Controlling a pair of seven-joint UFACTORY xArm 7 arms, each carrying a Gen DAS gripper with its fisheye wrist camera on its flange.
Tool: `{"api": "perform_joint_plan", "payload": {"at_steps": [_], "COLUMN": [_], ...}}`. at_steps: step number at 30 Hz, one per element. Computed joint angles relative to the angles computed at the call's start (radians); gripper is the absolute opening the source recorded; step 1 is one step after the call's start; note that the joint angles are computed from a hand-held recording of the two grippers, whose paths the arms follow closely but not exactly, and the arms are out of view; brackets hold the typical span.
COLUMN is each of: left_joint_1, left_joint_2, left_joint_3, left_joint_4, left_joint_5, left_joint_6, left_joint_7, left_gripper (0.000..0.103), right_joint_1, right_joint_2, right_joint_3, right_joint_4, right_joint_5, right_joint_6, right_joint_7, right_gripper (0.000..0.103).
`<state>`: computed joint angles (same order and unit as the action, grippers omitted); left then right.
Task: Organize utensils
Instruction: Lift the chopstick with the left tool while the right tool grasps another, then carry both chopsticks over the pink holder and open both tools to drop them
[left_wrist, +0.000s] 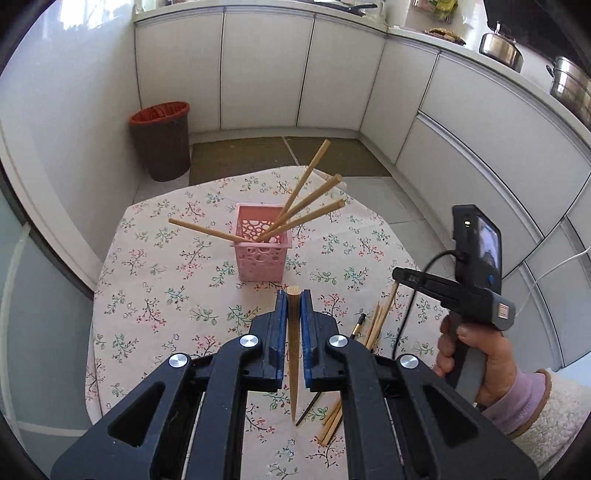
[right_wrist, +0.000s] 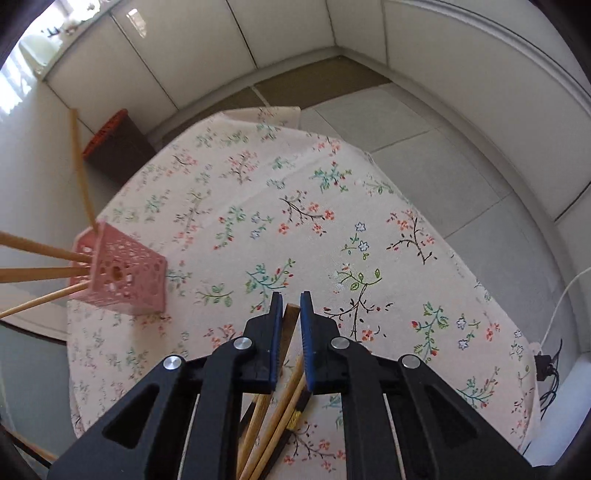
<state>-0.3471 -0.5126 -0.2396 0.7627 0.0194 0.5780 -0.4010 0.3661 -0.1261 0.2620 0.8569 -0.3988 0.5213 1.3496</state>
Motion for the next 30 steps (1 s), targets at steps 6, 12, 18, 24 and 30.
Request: {"api": "perform_joint_plan", "payload": {"at_steps": [6, 12, 18, 24, 30], "left_joint_1": [0.018, 0.044, 0.087, 0.135, 0.145], "left_joint_2": [-0.081, -0.063, 0.006, 0.110, 0.242], "left_joint_3": [-0.015, -0.027, -0.029, -0.039, -0.022], "left_joint_4": [0.022, 0.129, 0.255, 0.357, 0.435], "left_joint_5": [0.021, 0.053, 0.093, 0.158, 0.215], "left_joint_6": [0.016, 0.048, 0.057, 0.030, -0.016], "left_joint_7": [-0.027, -0.021, -0.015, -0.047, -0.089], "left_gripper": [0.006, 0.006, 0.006, 0.006, 0.006], "right_joint_1": [0.008, -0.018, -0.035, -0.028, -0.034], "right_joint_2": [-0.207, -0.299, -0.275, -0.190, -0.064], "right_joint_3": [0.043, 0.083, 0.082, 0.091, 0.125], "right_joint_4": [0.004, 0.112, 0.282, 0.459, 0.585], "right_joint_5": [0.012, 0.039, 0.109, 0.159, 0.020], "right_joint_6": [0.078, 0.166, 0.176, 0.200, 0.182], "right_joint_7": [-0.097, -0.225, -0.342, -0.414, -0.357], "right_gripper": [0.010, 0.009, 0.009, 0.009, 0.009]}}
